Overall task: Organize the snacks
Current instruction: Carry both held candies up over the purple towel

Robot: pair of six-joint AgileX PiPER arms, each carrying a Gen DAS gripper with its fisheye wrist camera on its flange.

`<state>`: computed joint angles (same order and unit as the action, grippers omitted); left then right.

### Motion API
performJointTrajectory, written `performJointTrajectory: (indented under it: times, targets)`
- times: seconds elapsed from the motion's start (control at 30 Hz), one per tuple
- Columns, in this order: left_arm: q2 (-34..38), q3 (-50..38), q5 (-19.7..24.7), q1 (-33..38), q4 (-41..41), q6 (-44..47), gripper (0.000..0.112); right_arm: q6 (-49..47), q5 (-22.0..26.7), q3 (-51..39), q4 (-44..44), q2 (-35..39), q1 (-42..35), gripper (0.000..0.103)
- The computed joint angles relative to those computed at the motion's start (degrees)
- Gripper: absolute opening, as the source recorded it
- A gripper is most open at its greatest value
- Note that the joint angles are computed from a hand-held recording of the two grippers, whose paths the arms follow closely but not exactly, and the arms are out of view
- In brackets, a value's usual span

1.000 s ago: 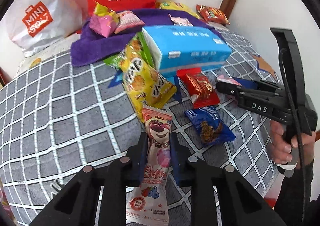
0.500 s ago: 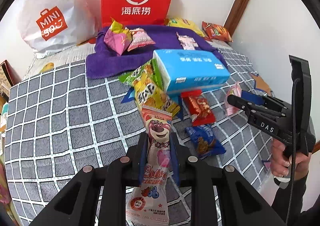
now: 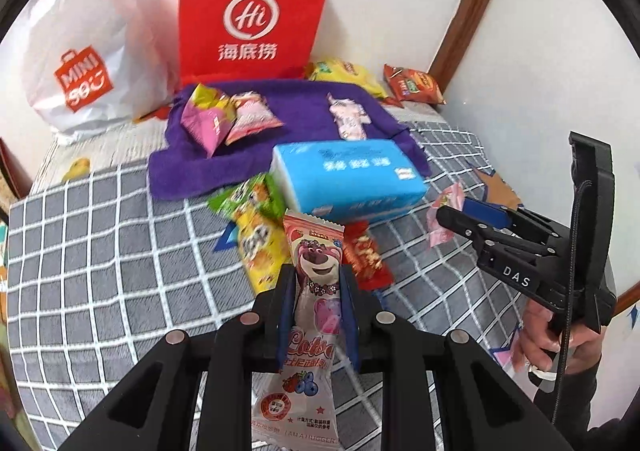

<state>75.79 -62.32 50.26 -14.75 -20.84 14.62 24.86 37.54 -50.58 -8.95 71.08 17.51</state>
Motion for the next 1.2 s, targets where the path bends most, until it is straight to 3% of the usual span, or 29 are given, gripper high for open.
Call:
performJointTrajectory:
  times: [0.6, 1.2]
  targets:
    - [12.5, -20.1, 3.1, -3.7, 3.5, -6.3, 0.021, -14.4, 3.7, -16.1, 8.5, 7.8, -8.5, 0.041]
    - [31.0, -45.6, 10.2, -1.8, 7.2, -8.9, 0.021, -20.6, 7.8, -38.7, 12.7, 26.6, -12.7, 0.041]
